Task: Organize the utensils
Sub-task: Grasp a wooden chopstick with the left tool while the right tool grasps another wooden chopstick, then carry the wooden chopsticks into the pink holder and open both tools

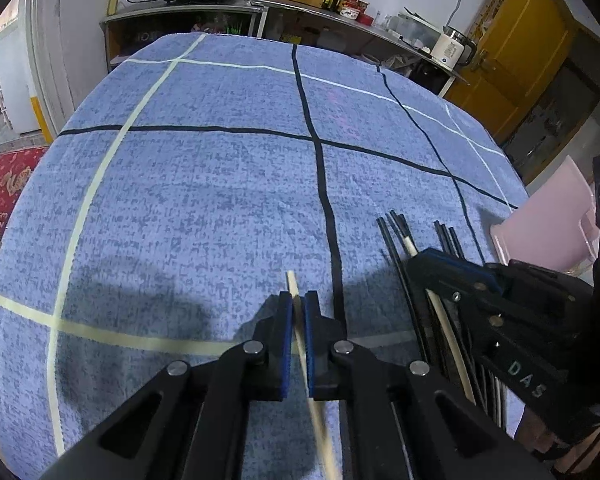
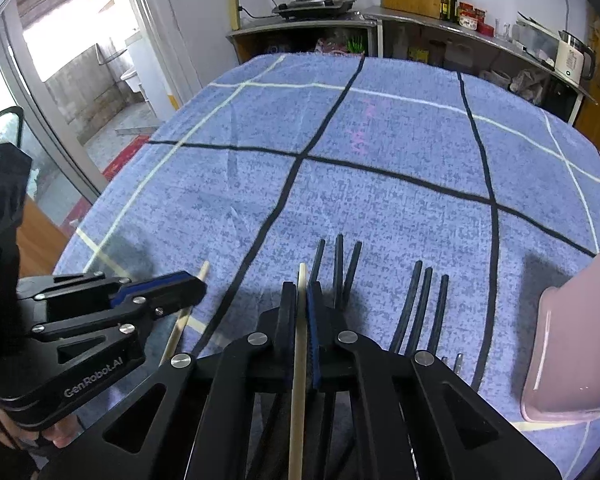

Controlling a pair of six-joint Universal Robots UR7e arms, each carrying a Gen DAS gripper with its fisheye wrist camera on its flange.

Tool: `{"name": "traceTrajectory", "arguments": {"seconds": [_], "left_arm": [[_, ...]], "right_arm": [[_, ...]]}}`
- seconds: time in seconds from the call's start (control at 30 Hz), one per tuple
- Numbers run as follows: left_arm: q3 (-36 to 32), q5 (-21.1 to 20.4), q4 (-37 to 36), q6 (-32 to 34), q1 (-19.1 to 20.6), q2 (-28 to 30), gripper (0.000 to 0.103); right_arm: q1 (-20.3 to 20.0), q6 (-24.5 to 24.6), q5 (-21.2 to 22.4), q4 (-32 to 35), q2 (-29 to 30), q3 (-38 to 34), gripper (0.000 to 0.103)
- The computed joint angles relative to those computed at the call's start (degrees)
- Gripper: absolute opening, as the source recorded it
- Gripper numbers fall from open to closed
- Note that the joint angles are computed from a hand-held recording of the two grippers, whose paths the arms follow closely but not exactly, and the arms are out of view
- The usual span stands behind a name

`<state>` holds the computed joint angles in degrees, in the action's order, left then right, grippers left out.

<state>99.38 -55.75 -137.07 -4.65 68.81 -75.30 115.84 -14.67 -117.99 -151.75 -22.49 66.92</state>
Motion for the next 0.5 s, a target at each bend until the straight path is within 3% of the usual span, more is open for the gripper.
{"name": "traceTrajectory", "arguments": {"seconds": [0.5], "left_arm": [[1.71,1.3,-1.13,2.87,-6.68,-7.67,0.005]], "right_arm": [[3.45,-1.74,2.87,-11.01,-8.41,8.21,0.005]]}}
